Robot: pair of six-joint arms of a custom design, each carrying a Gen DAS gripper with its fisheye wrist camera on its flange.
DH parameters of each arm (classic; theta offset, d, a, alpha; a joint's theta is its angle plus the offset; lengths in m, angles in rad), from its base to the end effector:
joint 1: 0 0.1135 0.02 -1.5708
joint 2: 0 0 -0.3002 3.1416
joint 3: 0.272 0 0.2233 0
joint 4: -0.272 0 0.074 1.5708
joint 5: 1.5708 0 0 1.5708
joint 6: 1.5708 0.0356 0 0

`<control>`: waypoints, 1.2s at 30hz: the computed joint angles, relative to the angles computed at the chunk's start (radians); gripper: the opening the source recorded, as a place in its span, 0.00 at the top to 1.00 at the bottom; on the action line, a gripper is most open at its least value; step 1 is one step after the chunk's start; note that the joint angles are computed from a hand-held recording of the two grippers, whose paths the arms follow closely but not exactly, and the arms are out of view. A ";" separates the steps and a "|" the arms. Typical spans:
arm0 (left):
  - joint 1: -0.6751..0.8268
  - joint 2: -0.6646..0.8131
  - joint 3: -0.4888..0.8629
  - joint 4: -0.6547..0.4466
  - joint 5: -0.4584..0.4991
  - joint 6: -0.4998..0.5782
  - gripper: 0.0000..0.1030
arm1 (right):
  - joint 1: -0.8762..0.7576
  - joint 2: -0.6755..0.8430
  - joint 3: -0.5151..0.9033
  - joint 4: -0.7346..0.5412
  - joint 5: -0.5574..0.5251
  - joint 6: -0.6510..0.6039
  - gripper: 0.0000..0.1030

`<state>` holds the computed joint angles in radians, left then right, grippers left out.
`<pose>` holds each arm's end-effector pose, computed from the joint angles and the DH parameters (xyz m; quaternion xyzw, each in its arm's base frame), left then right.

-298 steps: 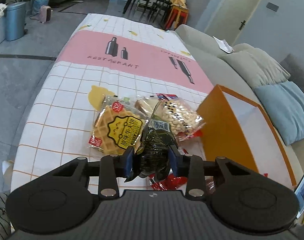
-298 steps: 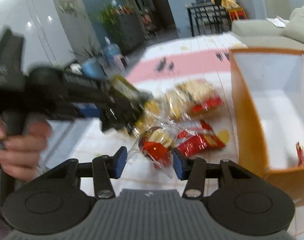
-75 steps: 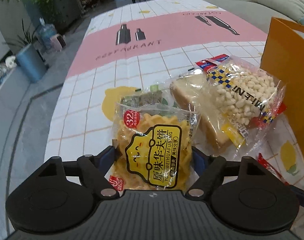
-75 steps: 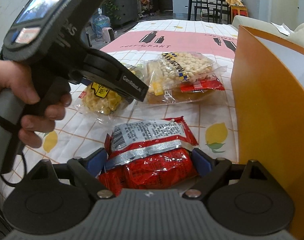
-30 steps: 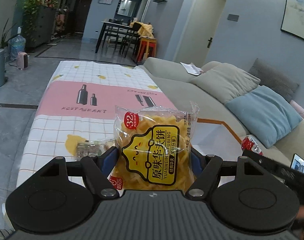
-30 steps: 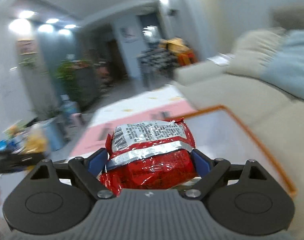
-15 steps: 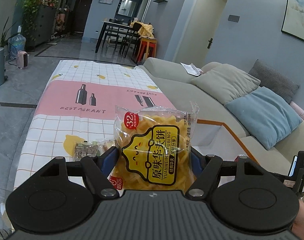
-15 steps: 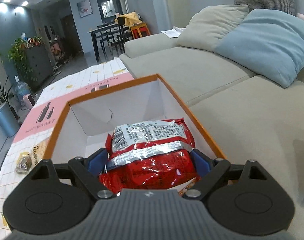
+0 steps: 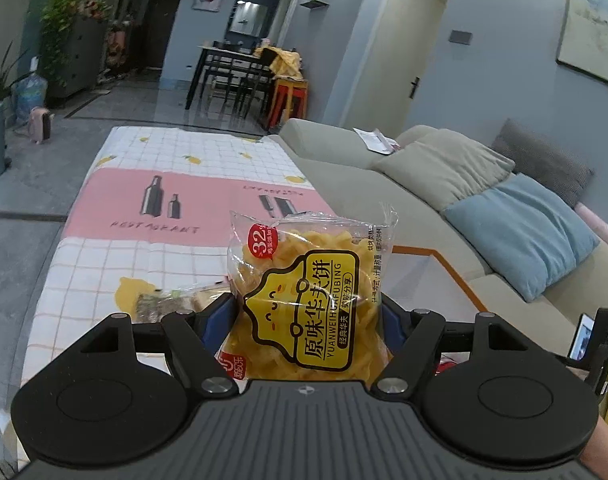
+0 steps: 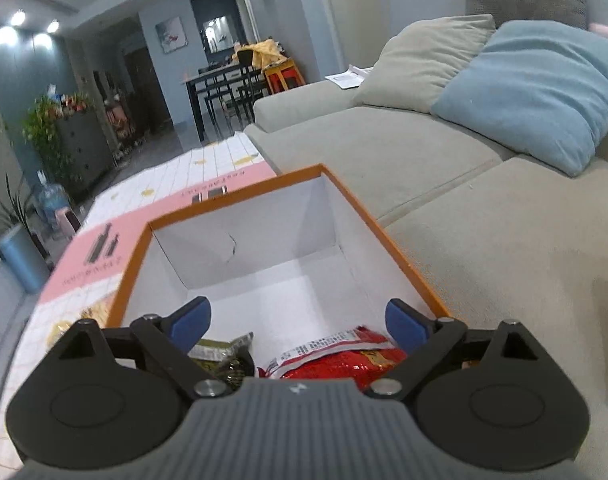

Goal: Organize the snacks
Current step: 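Lower the yellow waffle bag into the box with the left gripper and open it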

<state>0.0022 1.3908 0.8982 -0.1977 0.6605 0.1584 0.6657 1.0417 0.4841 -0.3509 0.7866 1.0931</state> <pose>0.2629 -0.0213 0.2950 0.2045 0.8424 -0.2601 0.4254 0.1286 0.0689 0.2316 0.3070 0.8272 0.0003 0.4707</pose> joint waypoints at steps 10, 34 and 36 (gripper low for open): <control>-0.266 -0.002 0.011 0.000 -0.162 -0.050 0.18 | 0.047 -0.086 0.000 -0.031 0.035 0.019 0.10; -0.637 0.283 0.222 -0.021 -0.647 -0.216 0.18 | -0.169 -0.254 -0.083 0.062 -0.118 -0.073 0.10; -0.651 0.297 0.235 -0.022 -0.675 -0.223 0.18 | -0.164 -0.248 -0.081 0.065 -0.117 -0.085 0.10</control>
<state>-0.6485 1.6878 1.1332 -0.2197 -0.0147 -0.0644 0.5012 0.7940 0.4034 -0.2854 0.6696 1.0081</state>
